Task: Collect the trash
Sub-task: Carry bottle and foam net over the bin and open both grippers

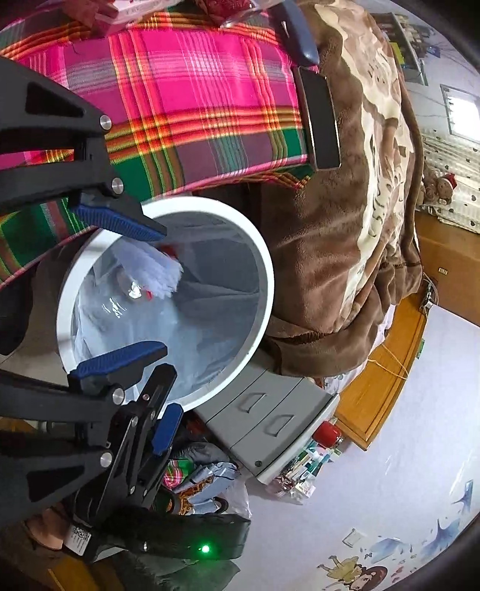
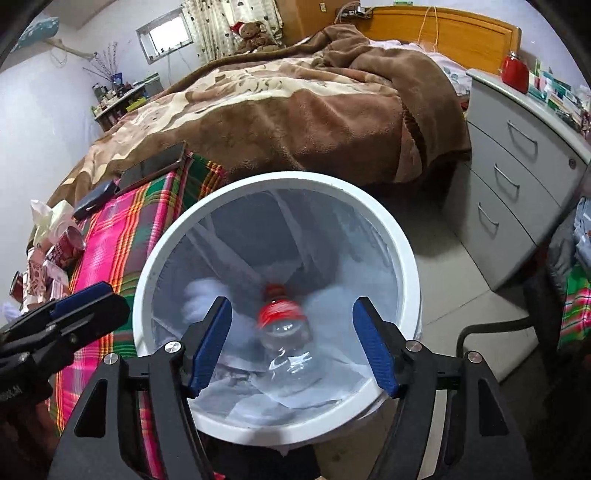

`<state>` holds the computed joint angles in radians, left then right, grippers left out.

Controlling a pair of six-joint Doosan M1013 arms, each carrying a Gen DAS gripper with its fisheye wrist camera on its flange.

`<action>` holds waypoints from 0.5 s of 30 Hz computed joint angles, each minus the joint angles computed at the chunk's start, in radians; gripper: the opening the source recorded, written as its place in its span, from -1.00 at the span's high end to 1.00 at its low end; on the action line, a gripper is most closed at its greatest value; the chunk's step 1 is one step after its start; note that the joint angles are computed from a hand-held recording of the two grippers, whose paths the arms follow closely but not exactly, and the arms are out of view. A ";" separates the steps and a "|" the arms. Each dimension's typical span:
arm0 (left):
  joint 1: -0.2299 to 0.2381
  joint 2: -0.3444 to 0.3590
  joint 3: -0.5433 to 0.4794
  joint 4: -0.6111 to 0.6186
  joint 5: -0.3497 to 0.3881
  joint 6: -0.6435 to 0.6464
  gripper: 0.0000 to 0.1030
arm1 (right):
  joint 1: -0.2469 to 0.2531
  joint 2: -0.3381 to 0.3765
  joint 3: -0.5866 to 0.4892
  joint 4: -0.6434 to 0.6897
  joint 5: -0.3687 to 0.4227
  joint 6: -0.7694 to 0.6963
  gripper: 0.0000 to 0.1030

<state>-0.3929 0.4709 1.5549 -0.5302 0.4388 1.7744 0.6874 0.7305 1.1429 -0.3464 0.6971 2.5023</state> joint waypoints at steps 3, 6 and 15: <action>0.001 -0.018 0.019 -0.002 -0.020 0.006 -0.09 | 0.007 -0.012 0.014 -0.029 -0.018 0.031 -0.35; 0.004 -0.037 0.040 0.015 -0.027 -0.012 -0.09 | 0.012 -0.019 0.020 -0.059 -0.035 0.056 -0.35; 0.017 -0.121 0.137 0.144 -0.108 -0.147 -0.09 | 0.050 -0.029 0.016 -0.180 -0.051 0.136 -0.35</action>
